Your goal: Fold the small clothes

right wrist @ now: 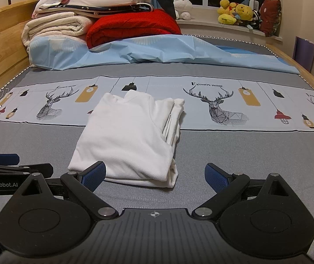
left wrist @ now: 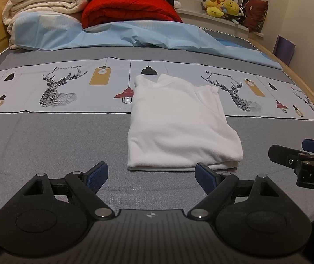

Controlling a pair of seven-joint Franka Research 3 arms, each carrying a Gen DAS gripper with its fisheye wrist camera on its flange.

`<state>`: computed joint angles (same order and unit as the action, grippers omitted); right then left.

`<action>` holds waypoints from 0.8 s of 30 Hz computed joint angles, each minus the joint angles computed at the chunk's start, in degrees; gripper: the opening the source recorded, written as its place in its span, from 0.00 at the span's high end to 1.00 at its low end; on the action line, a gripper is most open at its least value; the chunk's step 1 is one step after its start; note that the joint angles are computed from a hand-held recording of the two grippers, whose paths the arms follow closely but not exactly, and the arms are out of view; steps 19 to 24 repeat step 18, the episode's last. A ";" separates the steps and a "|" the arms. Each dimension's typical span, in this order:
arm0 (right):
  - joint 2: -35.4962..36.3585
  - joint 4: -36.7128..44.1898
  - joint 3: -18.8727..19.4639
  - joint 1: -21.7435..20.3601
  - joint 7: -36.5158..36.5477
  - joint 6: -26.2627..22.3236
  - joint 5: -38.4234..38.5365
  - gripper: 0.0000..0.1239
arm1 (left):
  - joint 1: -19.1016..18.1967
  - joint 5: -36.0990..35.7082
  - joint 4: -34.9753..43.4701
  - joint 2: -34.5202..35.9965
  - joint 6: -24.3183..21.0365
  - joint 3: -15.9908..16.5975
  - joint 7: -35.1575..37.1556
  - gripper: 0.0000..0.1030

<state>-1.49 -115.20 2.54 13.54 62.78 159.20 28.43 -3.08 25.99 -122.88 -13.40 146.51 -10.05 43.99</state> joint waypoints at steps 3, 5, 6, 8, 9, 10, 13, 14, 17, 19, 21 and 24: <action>0.00 -0.01 -0.01 0.02 0.04 0.02 0.00 0.22 | -0.06 0.00 -0.06 -0.04 0.20 0.03 0.08 0.13; 0.01 -0.02 -0.02 0.02 0.01 0.04 0.06 0.22 | -0.08 0.05 -0.02 0.07 0.41 0.01 0.14 0.13; 0.01 -0.02 -0.02 0.02 0.01 0.04 0.06 0.22 | -0.09 0.01 -0.34 -0.16 0.63 0.09 0.24 0.13; 0.02 -0.03 -0.03 0.02 -0.07 0.05 0.13 0.22 | -0.06 -0.01 -0.45 -0.19 0.83 0.13 0.40 0.13; 0.04 -0.01 -0.04 0.01 -0.09 0.03 0.14 0.22 | -0.05 -0.04 -0.44 -0.18 0.83 0.11 0.38 0.13; 0.06 0.03 -0.04 0.01 -0.19 -0.05 0.20 0.22 | -0.03 -0.05 -0.44 -0.18 0.83 0.10 0.38 0.13; 0.05 0.28 0.00 0.04 -0.17 -0.22 0.10 0.22 | 0.05 0.20 -0.53 -0.22 1.02 0.03 0.25 0.13; 0.06 0.41 0.02 0.06 -0.02 -0.31 0.03 0.22 | 0.14 0.52 -0.61 -0.27 1.18 -0.05 0.07 0.13; 0.16 0.83 0.14 0.17 0.71 -0.51 -0.15 0.22 | 0.20 0.78 -0.71 -0.18 1.52 -0.02 0.12 0.13; 0.20 0.95 0.17 0.22 0.76 -0.54 -0.06 0.22 | 0.26 1.01 -0.60 -0.08 1.43 -0.10 0.01 0.13; 0.20 0.95 0.17 0.22 0.76 -0.54 -0.06 0.22 | 0.26 1.01 -0.60 -0.08 1.43 -0.10 0.01 0.13; 0.20 0.95 0.17 0.22 0.76 -0.54 -0.06 0.22 | 0.26 1.01 -0.60 -0.08 1.43 -0.10 0.01 0.13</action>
